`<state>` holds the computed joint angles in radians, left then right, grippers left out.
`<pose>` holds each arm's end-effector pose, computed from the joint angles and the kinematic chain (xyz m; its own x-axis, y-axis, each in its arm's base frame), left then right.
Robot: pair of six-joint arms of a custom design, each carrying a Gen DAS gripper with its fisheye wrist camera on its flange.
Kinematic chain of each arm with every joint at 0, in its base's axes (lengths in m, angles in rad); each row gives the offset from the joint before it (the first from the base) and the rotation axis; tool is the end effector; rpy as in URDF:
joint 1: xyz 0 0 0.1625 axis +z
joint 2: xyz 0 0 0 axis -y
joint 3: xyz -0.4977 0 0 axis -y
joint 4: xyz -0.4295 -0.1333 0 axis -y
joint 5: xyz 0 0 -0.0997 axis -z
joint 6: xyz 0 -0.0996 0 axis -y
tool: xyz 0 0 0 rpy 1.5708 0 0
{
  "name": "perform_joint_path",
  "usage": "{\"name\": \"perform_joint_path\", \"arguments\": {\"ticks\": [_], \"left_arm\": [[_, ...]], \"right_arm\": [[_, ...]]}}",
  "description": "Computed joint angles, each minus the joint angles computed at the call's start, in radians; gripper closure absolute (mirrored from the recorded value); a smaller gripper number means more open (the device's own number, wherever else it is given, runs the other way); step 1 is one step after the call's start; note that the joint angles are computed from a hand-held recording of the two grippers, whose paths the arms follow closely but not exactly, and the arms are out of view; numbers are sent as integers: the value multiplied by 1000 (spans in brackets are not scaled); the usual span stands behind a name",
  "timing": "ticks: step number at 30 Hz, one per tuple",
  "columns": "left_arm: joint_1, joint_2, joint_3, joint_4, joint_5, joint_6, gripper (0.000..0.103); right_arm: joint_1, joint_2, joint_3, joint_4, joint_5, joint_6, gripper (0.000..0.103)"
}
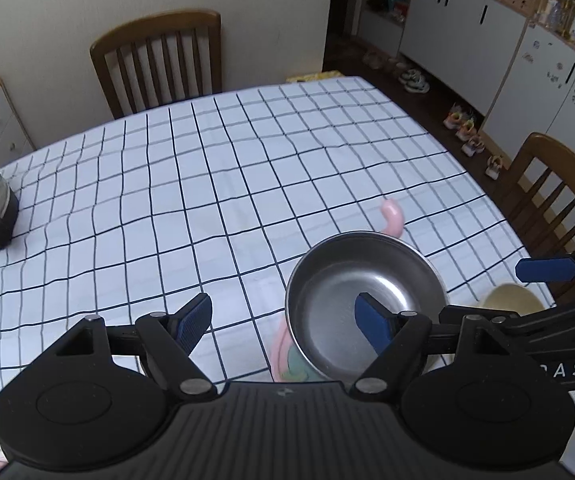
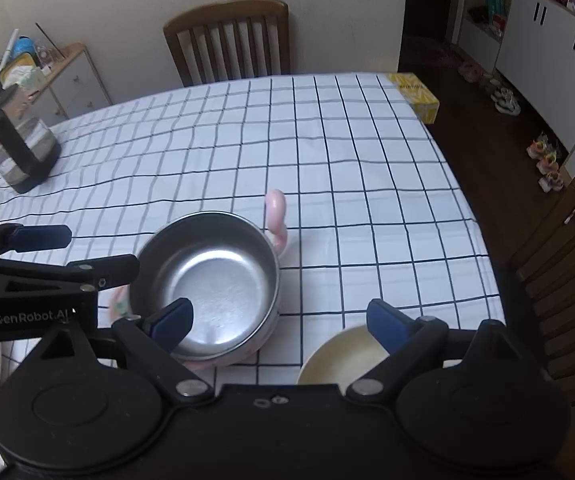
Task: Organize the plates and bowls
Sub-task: 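Move both grippers to the pink pot and close on its steel rim, then lift the pink pot with both grippers and carry it over the steel bowl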
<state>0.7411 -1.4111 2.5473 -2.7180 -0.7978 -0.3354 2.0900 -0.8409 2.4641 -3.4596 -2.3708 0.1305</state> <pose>-0.1290 -0.3930 0.1941 -0.7045 0.2716 -0.6557 0.5357 0.8096 -0.2402 0.2640 -0.3372 0.0637 -0.7547 -0.0716 0.6522 -0.3838 0.8544 -0.3503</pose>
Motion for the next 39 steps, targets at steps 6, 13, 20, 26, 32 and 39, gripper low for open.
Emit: {"name": "perform_joint_path", "arguments": {"ticks": [6,13,20,26,32,39], "left_arm": [[46,81,-24,-34,11,13,25],[83,122,-46,-26,2,21,39],[99,125,-56,3,3,6,72],[96,114,-56,18,-12,-2,84],[75,125,-54,24,-8,2,95],[62,117,-52,44,-12,-8,99]], "right_arm": [[-60,15,-29,46,23,-18,26],[-90,33,-53,79,44,-38,45],[-100,31,-54,84,57,-39,64],[-99,32,-50,66,60,-34,75],[-82,47,-56,61,62,-35,94],[-62,63,-61,54,25,-24,96]]}}
